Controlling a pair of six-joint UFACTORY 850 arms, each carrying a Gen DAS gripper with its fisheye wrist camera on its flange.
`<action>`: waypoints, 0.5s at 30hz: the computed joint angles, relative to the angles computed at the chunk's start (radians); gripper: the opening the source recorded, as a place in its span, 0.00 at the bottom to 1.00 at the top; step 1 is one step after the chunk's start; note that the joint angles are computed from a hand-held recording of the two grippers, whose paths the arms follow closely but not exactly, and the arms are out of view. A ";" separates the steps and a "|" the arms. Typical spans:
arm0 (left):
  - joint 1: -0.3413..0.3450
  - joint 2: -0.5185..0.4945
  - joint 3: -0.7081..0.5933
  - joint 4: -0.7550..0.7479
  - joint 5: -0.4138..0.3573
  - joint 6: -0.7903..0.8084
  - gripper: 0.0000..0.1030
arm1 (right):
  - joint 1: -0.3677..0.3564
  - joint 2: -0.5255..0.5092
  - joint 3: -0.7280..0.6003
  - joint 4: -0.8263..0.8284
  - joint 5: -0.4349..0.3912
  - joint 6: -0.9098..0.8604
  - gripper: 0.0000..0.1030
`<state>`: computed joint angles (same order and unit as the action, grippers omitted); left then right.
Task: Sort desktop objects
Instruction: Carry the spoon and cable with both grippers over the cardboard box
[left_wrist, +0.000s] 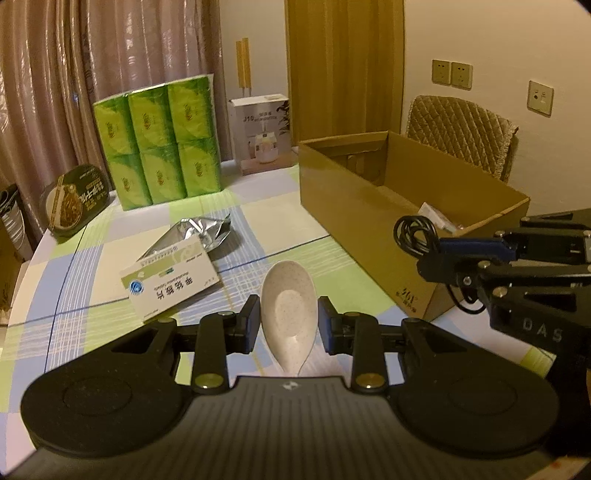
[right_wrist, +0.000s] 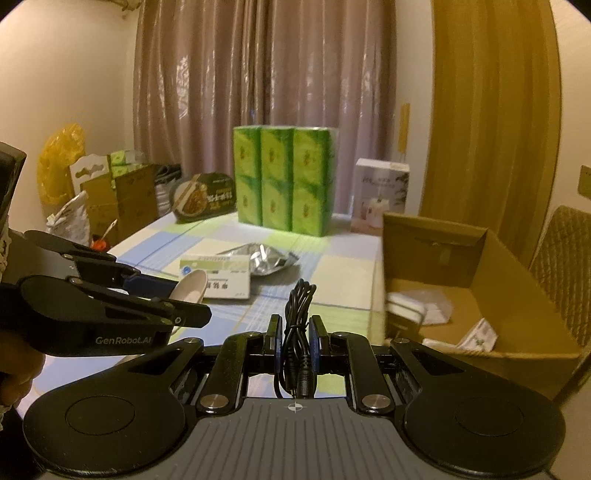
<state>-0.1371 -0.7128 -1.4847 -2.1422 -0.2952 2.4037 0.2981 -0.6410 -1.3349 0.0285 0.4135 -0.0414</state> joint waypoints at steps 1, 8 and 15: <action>-0.003 0.003 -0.001 0.004 0.000 -0.003 0.27 | -0.002 0.005 0.005 0.008 0.007 -0.006 0.11; -0.031 -0.001 -0.063 0.167 -0.009 -0.191 0.27 | -0.044 0.033 0.011 0.065 0.050 -0.054 0.11; -0.073 -0.042 -0.199 0.403 -0.047 -0.491 0.27 | -0.120 0.026 -0.033 0.091 0.049 -0.082 0.11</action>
